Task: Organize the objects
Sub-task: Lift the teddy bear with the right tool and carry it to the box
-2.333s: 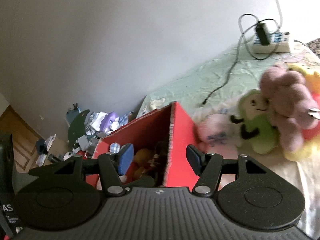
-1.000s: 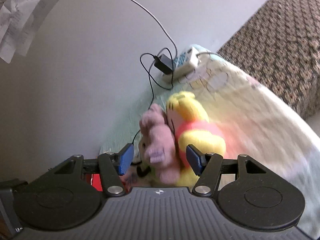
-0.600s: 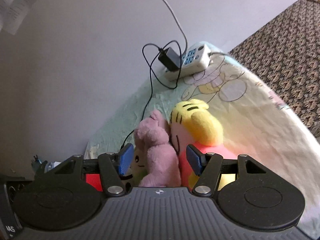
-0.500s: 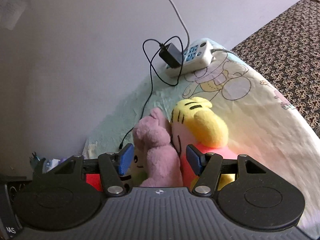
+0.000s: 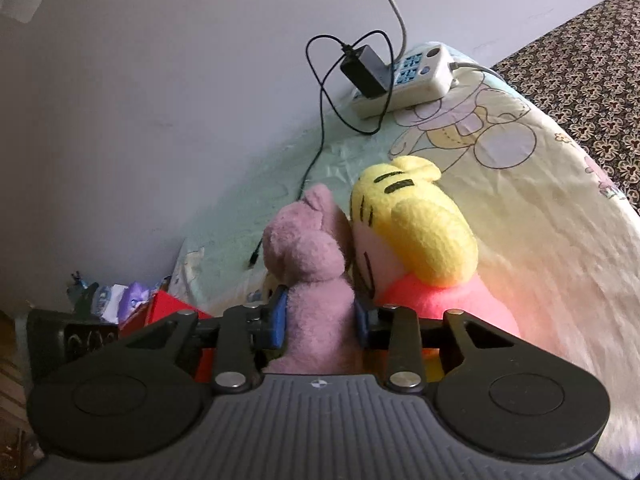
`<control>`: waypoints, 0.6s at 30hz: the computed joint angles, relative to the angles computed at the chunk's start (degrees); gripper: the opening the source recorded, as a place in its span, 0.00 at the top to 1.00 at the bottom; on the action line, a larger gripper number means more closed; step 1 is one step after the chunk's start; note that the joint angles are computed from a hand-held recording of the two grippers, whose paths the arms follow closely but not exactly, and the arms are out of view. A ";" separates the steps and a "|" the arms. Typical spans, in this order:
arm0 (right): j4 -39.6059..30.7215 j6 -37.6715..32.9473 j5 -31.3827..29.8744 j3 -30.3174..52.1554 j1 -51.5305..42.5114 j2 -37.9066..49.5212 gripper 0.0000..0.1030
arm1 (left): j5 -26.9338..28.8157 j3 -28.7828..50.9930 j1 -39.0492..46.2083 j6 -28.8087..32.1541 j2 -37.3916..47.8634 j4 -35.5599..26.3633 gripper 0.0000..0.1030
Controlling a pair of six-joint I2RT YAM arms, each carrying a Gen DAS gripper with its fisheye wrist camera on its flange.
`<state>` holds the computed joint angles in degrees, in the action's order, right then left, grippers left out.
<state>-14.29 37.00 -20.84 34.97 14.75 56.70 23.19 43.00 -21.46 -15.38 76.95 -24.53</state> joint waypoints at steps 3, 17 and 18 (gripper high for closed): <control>-2.14 0.21 0.03 -0.13 0.29 -2.58 0.70 | -0.65 0.05 -0.39 0.80 -1.49 -1.24 0.64; -12.86 4.34 -1.59 -2.49 3.58 -18.91 0.71 | -5.84 -3.37 -6.10 1.40 -18.66 -12.40 0.69; -13.21 4.91 -1.22 -2.69 4.38 -20.04 0.71 | -6.79 -3.62 -6.97 1.08 -20.45 -13.59 0.69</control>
<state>-27.50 41.90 -22.06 32.28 19.13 36.67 16.41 39.38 -28.44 -14.29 56.49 -38.12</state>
